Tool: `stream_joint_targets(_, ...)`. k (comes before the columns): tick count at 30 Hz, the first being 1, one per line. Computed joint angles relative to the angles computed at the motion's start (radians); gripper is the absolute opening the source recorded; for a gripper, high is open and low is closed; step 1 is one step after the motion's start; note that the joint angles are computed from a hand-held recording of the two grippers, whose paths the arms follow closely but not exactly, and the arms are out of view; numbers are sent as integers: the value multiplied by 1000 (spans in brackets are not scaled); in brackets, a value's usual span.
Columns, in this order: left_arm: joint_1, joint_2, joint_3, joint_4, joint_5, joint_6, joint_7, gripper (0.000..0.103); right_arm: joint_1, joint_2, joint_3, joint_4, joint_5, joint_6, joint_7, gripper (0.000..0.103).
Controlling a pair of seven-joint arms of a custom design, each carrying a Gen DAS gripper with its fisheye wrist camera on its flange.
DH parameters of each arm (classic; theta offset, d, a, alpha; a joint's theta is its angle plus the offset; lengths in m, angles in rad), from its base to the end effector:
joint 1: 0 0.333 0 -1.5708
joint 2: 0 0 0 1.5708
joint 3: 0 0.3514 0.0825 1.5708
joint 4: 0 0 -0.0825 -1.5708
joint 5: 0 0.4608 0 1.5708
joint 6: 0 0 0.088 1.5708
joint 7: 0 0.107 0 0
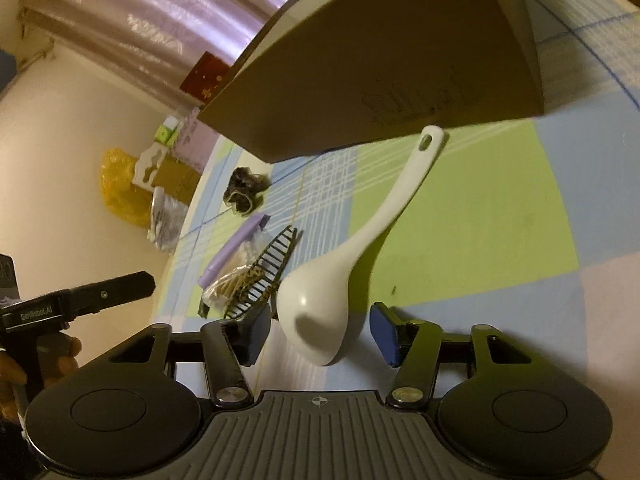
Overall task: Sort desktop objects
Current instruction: 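Lower the right tool onto the white spoon handle and close it, then grasp the green lip-balm tube with the left tool while the right tool holds the spoon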
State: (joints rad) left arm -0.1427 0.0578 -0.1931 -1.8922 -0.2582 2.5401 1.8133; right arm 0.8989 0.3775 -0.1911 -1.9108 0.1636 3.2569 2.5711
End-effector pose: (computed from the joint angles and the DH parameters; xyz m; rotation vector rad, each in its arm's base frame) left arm 0.6567 -0.2232 0.5455 -1.5335 2.3274 -0.8333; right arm 0.5666 0.4829 0.4050 -1.1835 1.8142 0.0837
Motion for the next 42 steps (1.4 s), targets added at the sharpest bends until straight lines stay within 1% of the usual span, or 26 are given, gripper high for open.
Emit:
stream_joint_targets(2, 5, 9, 3, 10, -9, -10, 14, 91, 22, 16, -23, 5, 14, 32, 6, 51)
stream_joint_targets(4, 12, 15, 5, 17, -22, -17, 34, 91, 4, 29, 0, 9, 31, 67, -17, 48)
stream_joint_targets(5, 15, 17, 6, 20, -28, -20, 44, 91, -3, 38, 10, 14, 40, 79, -29, 44)
stream_joint_targets(6, 19, 20, 7, 23, -34, -25, 53, 91, -22, 44, 31, 20, 45, 88, -39, 39)
stream_joint_targets(8, 27, 26, 10, 29, -41, -38, 66, 91, -62, 56, 80, 27, 56, 110, -55, 35)
stream_joint_targets(13, 45, 40, 15, 41, -57, -62, 101, 91, -164, 70, 209, 22, 93, 184, -55, 29)
stream_joint_targets(14, 49, 43, 15, 44, -62, -67, 107, 91, -174, 69, 227, 19, 104, 197, -58, 25)
stream_joint_targets(16, 56, 50, 17, 49, -70, -74, 117, 91, -168, 62, 236, 9, 146, 230, -77, 21)
stream_joint_targets(18, 63, 57, 18, 55, -77, -82, 129, 90, -145, 53, 230, 5, 211, 253, -106, 15)
stream_joint_targets(19, 67, 62, 18, 60, -78, -87, 134, 90, -132, 47, 224, 3, 244, 261, -128, 13)
stream_joint_targets(21, 73, 73, 19, 70, -79, -98, 143, 90, -113, 35, 220, 5, 301, 263, -172, 9)
stream_joint_targets(22, 76, 77, 19, 74, -82, -102, 147, 90, -96, 32, 209, 11, 338, 256, -204, 8)
stream_joint_targets(24, 82, 87, 18, 83, -87, -113, 156, 90, -37, 25, 163, 27, 433, 222, -282, 8)
stream_joint_targets(27, 89, 99, 17, 94, -91, -124, 169, 90, 2, 39, 134, 54, 523, 215, -334, 8)
stream_joint_targets(29, 92, 108, 16, 101, -92, -130, 176, 89, -14, 47, 155, 67, 539, 217, -340, 8)
stream_joint_targets(32, 97, 118, 13, 111, -96, -140, 190, 88, -74, 64, 218, 85, 508, 217, -302, 8)
stream_joint_targets(33, 99, 121, 13, 114, -97, -143, 194, 88, -78, 72, 224, 94, 506, 215, -292, 8)
stream_joint_targets(37, 104, 131, 13, 123, -96, -152, 203, 87, -61, 86, 214, 110, 539, 231, -263, 6)
stream_joint_targets(38, 105, 133, 13, 125, -94, -154, 205, 86, -51, 89, 205, 116, 555, 236, -264, 5)
stream_joint_targets(40, 108, 139, 14, 130, -91, -160, 210, 86, 30, 87, 120, 132, 658, 219, -332, 4)
stream_joint_targets(42, 111, 144, 14, 133, -87, -164, 217, 86, 81, 82, 67, 141, 745, 208, -389, 4)
